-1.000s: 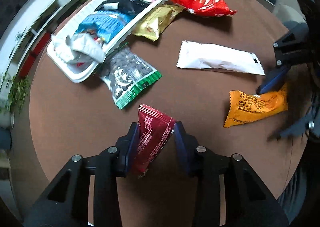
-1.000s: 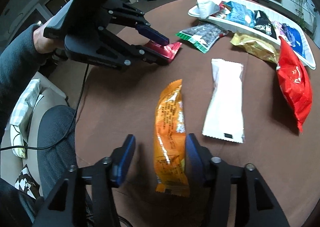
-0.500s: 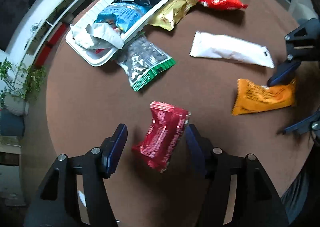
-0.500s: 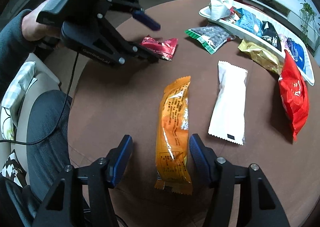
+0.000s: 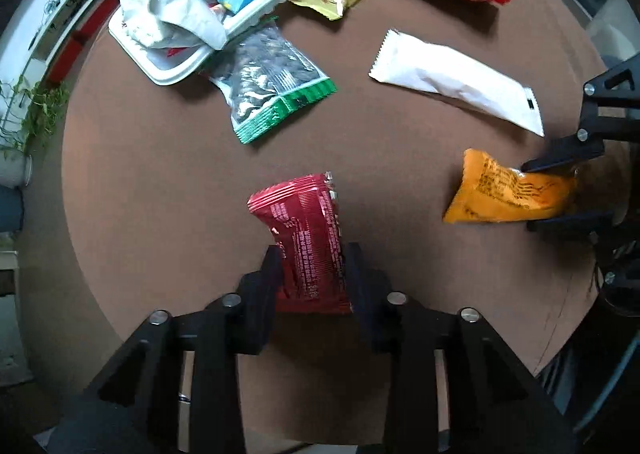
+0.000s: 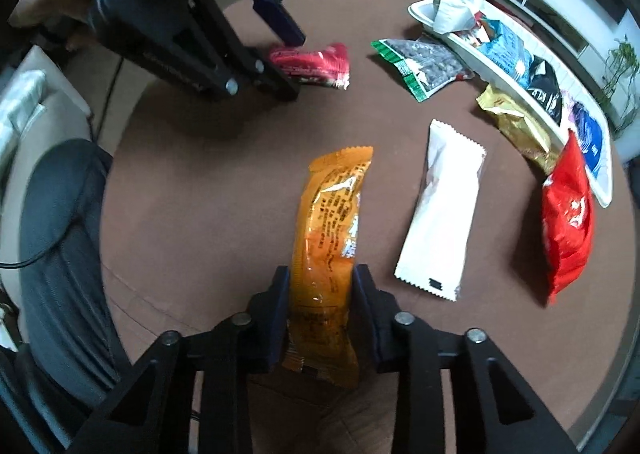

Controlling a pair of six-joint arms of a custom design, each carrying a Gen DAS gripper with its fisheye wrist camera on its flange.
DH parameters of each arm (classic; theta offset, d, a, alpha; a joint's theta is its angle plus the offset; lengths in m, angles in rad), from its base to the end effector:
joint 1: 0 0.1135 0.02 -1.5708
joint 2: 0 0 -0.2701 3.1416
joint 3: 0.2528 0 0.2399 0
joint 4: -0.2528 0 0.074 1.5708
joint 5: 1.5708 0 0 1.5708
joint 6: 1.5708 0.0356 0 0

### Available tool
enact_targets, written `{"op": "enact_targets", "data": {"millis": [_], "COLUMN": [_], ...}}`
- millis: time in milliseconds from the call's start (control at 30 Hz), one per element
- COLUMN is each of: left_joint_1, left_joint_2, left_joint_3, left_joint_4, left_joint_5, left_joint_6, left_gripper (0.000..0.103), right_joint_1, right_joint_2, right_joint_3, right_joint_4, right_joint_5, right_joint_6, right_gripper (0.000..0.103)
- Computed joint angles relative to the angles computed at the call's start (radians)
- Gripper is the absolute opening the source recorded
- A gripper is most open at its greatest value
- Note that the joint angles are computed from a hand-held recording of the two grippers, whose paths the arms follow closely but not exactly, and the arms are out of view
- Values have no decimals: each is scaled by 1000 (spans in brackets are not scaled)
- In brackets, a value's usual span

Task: Organize snacks
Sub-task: 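Lift the red packet and orange bar and carry both toward the tray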

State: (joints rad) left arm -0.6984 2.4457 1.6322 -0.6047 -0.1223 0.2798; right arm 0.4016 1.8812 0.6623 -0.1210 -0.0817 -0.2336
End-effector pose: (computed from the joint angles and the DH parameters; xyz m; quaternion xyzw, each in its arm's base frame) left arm 0.3452 -0.2841 0.0510 0.4635 0.8807 0.0438 0.0871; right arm 0.2418 0.1058 0.0668 -0.3144 0.9414 0.0501 0.1113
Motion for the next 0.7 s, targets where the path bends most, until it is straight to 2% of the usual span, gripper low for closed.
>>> {"op": "enact_targets", "data": {"millis": [167, 367, 600, 700], "left_joint_1": [-22, -22, 23, 50], "left_joint_2": [-13, -88, -188, -259], "left_joint_3": [-27, -178, -353, -455], "left_joint_4": [25, 168, 316, 428], "left_joint_5": [-36, -20, 101, 218], "left_joint_6": [-62, -160, -217, -276], "left_gripper": [22, 17, 17, 17], "right_joint_1": [41, 58, -11, -77], "right_joint_2": [8, -33, -144, -199], "right_joint_3": [8, -76, -158, -186], "right_joint_4": [3, 86, 124, 120], "right_joint_5": [23, 2, -62, -118], "right_joint_6": [28, 83, 83, 80], "right_gripper": [22, 16, 15, 15]}}
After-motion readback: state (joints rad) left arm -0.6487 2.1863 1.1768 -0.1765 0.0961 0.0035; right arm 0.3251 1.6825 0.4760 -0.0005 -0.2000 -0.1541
